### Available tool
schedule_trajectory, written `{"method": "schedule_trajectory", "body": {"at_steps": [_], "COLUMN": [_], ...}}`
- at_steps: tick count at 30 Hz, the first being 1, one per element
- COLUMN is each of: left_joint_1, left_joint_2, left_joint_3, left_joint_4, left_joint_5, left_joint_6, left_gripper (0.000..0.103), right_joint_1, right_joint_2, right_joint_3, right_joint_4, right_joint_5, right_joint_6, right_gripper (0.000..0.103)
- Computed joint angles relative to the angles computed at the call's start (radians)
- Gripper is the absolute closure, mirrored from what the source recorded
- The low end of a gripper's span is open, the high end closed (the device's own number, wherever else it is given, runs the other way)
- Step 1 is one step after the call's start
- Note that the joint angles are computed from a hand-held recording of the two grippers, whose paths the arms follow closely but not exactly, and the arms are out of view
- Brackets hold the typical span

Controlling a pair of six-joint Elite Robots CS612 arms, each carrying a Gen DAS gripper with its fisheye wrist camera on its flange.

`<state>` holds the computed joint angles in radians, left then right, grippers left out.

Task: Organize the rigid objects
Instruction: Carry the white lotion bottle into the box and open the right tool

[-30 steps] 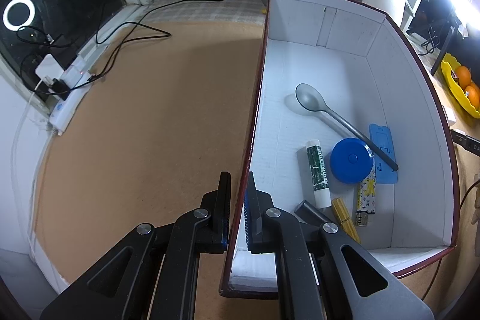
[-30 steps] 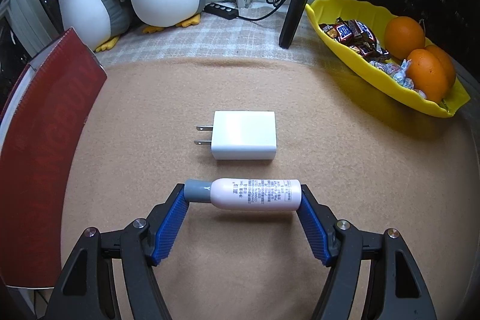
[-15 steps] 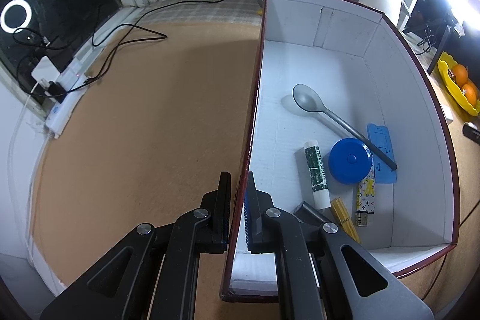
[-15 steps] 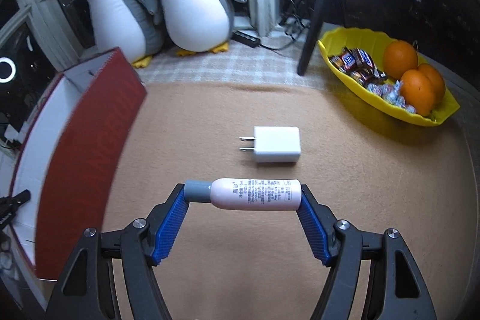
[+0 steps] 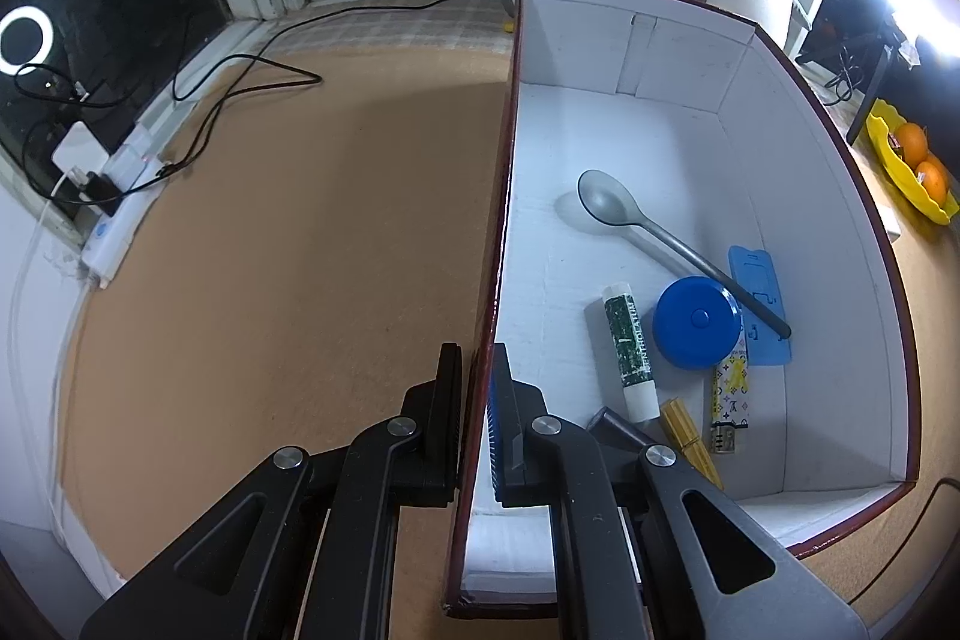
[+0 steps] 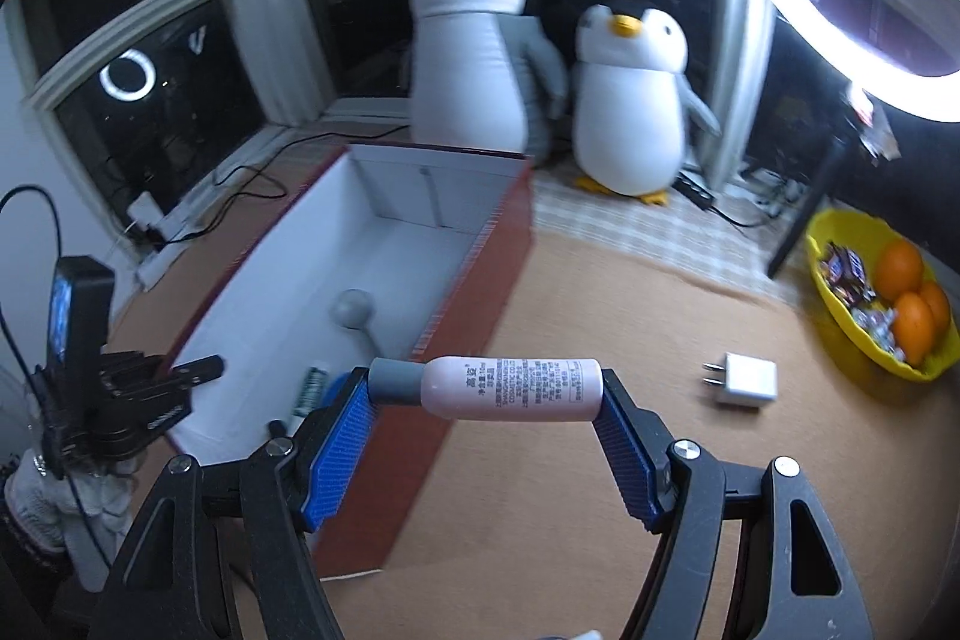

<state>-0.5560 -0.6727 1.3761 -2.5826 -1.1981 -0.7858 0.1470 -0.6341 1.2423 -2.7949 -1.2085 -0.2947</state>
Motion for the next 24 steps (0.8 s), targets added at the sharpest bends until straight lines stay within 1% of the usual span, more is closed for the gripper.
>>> {"method": "schedule_trajectory", "body": {"at_steps": [7,12,18,24], "left_joint_1": [0.002,0.004,0.007,0.007], "left_joint_2": [0.001,0.002,0.004,0.004], "left_joint_3": [0.005,0.007,0.01,0.011], "left_joint_4": [-0.021,-0.034,-0.047,-0.051], "left_joint_5": [-0.006,-0.013,-0.024,-0.028], "left_joint_6": [0.008,0.012,0.014,0.017], "left_gripper": [0.096,0.096,0.096,0.096], "right_joint_1": [0.033,0.056,0.072,0.081], "right_joint_2": [-0.007,-0.011,-0.003,0.006], "right_joint_3": [0.006,0.014,0.002,-0.008], "right_joint_4": [0.013,0.011,0.045,0.068], "right_joint_5": [0.016,0.004,-0.005,-0.012], "right_joint_6": [-0.074,-0.135,-0.172,-0.18], "right_gripper": [0.035,0.035,0.035,0.035]}}
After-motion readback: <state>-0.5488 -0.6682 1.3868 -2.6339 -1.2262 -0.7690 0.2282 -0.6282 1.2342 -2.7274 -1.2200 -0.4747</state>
